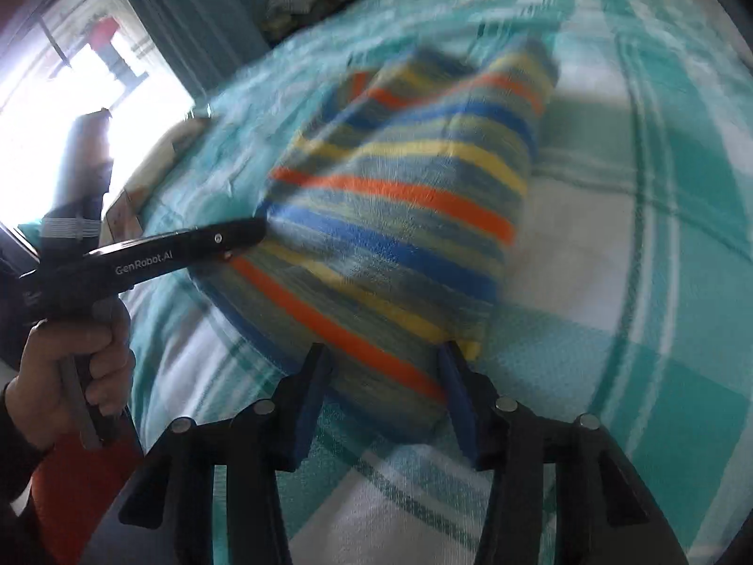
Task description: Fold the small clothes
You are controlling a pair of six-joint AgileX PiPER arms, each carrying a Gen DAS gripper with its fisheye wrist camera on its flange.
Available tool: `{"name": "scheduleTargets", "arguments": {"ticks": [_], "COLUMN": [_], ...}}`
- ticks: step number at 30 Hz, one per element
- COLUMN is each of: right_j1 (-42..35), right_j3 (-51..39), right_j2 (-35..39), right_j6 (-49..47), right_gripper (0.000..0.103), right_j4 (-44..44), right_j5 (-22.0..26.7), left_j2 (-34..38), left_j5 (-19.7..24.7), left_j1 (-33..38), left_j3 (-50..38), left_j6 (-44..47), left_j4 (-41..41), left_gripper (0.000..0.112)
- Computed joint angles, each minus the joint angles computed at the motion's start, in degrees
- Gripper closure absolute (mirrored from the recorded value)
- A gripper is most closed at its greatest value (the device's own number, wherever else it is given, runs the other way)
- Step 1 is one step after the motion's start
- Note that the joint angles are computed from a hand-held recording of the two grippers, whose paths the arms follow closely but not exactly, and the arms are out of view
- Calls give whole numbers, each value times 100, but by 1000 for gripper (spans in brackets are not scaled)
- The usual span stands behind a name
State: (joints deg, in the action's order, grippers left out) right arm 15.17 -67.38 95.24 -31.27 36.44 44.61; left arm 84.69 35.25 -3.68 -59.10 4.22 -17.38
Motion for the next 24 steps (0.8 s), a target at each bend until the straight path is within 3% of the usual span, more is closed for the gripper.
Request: {"name": "scheduleTargets", "arguments": {"ticks": [1,3,6,8,11,13,15,17,19,21,23,24], "right_j1": [-52,-319,-601,-647,-415,-336,-464,-624,-542,-494,-584,-513], "right_j3": [74,423,1056,1557,2151,2445,2732,2922,2776,2604,2404,2218], "right_j2": [-180,-683,-1335,-1712,-2034,-2122,-2170,-2286,-2327,-2409,-2438,-2382], "right_j6": [128,27,-362,-563,-456,-270,-408,-829,-478,-97,-249,-207], "right_gripper": [55,53,48,48,48,48,48,48,48,48,48,48], "right_j4": [-14,469,1114,1362,1126,845,816,1039,612,408,759,780], "right_j5": [-64,-264,-520,-656,-974,-1084,-1047,-1004,-936,-936,-850,-865], "left_j2": [-51,120,1067,1976,2568,2449,2338,2156,1758,1244,755,567], "left_j5": [44,304,838,1305,1352,943,733,708,701,619,695,732], "left_j1": [117,386,373,244,195,182,232,242,392,601,781,801], "left_j3": [-103,-578,-1787,-2736,-3020,-2747,-2541,-2385,-2091,-1608,-1130,-914], "left_j6": [207,623,355,-126,-179,-493,-581,-519,-421,31,809,1063], "left_j4": [-168,-570,-285,111,71,216,136,171,40,-423,-1119,-1279], "left_gripper": [95,59,34,36,98,101,100,88,80,57,41,40]}}
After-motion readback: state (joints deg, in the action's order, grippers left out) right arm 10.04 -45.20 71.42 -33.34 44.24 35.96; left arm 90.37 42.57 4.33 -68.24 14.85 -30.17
